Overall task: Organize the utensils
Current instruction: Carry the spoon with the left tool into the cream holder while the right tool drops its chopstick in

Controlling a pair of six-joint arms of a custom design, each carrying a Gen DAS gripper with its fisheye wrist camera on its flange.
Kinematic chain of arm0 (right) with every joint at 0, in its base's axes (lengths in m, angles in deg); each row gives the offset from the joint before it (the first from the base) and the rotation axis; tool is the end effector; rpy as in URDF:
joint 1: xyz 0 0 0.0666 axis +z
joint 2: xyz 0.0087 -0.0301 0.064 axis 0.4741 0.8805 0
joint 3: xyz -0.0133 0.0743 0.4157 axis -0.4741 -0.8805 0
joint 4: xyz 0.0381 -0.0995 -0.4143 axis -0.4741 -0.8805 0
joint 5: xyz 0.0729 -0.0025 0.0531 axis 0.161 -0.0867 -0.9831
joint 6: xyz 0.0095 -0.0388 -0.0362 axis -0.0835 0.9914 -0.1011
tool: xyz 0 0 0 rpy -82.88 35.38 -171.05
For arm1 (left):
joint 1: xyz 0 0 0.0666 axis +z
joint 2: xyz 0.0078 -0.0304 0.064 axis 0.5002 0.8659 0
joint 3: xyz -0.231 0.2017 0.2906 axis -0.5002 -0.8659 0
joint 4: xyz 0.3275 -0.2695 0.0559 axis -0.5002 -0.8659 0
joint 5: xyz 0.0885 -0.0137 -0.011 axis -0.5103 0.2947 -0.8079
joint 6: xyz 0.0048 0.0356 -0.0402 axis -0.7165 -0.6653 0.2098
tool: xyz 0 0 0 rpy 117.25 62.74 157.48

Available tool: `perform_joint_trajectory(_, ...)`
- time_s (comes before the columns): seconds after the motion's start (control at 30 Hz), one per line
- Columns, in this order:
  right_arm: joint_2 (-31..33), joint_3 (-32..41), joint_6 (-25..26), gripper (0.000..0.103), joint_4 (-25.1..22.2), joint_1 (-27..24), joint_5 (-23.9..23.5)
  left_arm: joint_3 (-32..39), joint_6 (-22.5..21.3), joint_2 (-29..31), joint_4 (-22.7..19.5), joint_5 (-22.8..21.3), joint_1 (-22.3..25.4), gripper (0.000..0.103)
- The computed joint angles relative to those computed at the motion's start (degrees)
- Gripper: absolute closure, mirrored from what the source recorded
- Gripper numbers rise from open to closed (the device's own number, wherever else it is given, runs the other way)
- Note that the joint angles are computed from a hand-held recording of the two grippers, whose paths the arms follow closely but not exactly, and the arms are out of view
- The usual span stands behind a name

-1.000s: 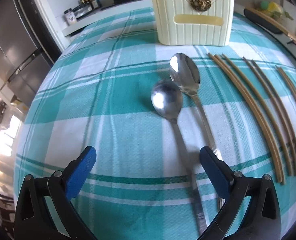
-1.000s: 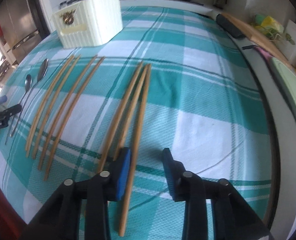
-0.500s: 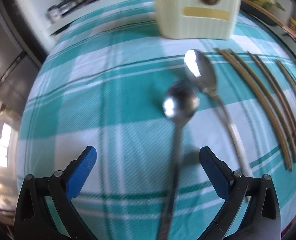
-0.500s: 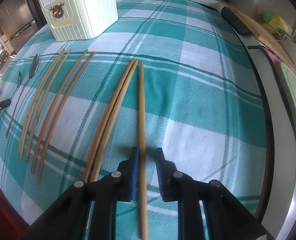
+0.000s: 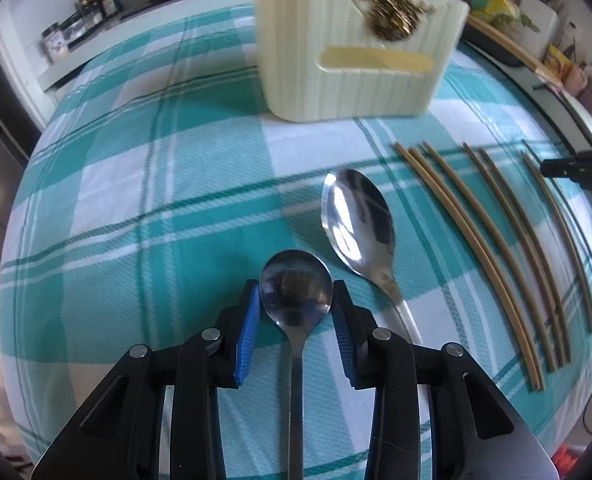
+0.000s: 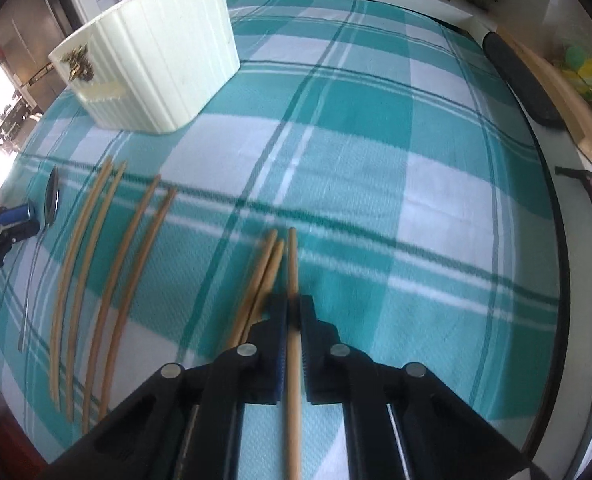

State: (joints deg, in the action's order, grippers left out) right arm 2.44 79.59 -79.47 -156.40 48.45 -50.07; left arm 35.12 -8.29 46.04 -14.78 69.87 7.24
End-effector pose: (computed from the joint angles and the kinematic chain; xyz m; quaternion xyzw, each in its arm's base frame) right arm 0.4278 0.1523 0.4325 -0.0231 0.9811 0.0057 0.1922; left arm 0.4562 -0.1925 0.4280 0.1815 0.9527 -0.0569 0.2369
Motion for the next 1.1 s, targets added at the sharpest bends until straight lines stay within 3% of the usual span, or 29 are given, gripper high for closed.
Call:
perform_joint_trajectory(0.17,-5.4,-0.5,-1.4,0.097,3.9,2.5,3.3,-2.0,1.6,-5.4,2.5,3.4,2.2,0.067)
perform_joint_trajectory(0.43,-15.6,-0.3,-4.4,0.096,5.7,10.3,12.2,-4.0,3.1,-14.8,5.7,6.9,3.9,0.067)
perform_joint_trajectory(0.6,-16.8,2.0,-4.1,0.097,8.0,14.7,17.8,-2.4,3.6,-17.3,6.2,10.7,5.2,0.068)
perform_joint_trajectory(0.8,-13.3,6.8,-1.2,0.096,13.2,15.6,20.5,4.0,3.6,-14.5,5.2,14.2,6.6,0.068)
perform_joint_trajectory(1.0,-5.7,16.6,3.5,0.097,18.8,13.0,18.8,18.5,4.5,-5.9,3.6,16.3,7.4,0.068)
perform_joint_trajectory(1.1,-2.0,21.4,5.8,0.097,22.7,12.6,18.5,25.7,6.4,-1.3,5.4,14.3,6.7,0.068)
